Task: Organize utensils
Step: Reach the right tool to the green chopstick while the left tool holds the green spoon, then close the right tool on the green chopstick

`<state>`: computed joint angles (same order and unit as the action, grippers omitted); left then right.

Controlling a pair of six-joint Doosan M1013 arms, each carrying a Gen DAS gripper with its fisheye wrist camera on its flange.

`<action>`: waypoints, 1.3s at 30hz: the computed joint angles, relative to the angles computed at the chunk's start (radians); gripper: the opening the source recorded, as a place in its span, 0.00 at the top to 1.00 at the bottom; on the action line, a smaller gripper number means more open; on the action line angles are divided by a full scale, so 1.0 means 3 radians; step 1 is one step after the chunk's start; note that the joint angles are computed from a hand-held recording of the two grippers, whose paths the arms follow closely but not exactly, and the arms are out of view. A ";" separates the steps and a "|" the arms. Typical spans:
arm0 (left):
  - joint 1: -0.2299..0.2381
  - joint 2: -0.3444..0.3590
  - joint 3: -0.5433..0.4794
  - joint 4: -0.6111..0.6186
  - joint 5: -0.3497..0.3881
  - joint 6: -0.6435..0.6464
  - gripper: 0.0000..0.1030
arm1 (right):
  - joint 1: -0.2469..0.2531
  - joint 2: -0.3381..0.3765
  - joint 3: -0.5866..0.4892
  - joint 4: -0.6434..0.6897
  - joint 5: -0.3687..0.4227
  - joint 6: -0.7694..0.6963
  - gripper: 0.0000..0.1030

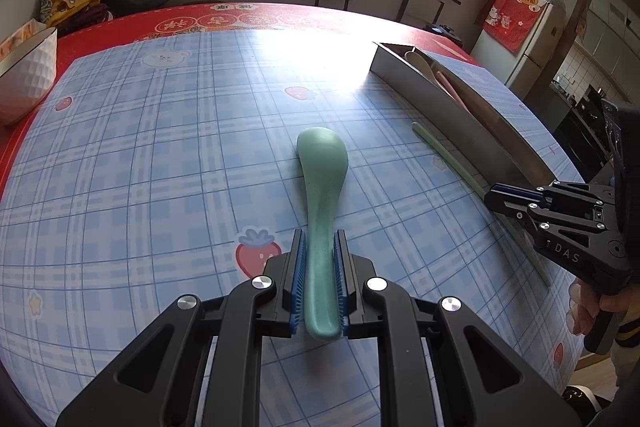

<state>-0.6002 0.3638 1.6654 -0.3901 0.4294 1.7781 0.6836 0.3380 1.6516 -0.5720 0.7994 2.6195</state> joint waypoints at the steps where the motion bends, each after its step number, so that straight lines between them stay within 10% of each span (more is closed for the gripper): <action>1: 0.0003 0.0001 -0.0002 -0.0021 0.0004 0.0021 0.87 | 0.0006 0.0010 -0.0011 -0.0023 0.0033 0.0043 0.92; 21: 0.0030 -0.0001 0.0012 -0.0223 0.0010 0.0229 0.87 | -0.0015 0.0229 -0.0338 0.0021 0.0498 0.0123 0.78; 39: 0.0037 -0.0029 0.0051 -0.0328 -0.0017 0.0325 0.87 | -0.0132 0.0082 -0.0225 0.1001 0.0134 -0.0472 0.78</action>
<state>-0.5892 0.3551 1.6808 -0.4885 0.4242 1.8755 0.6439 0.3626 1.5840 -0.2718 0.8398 2.4779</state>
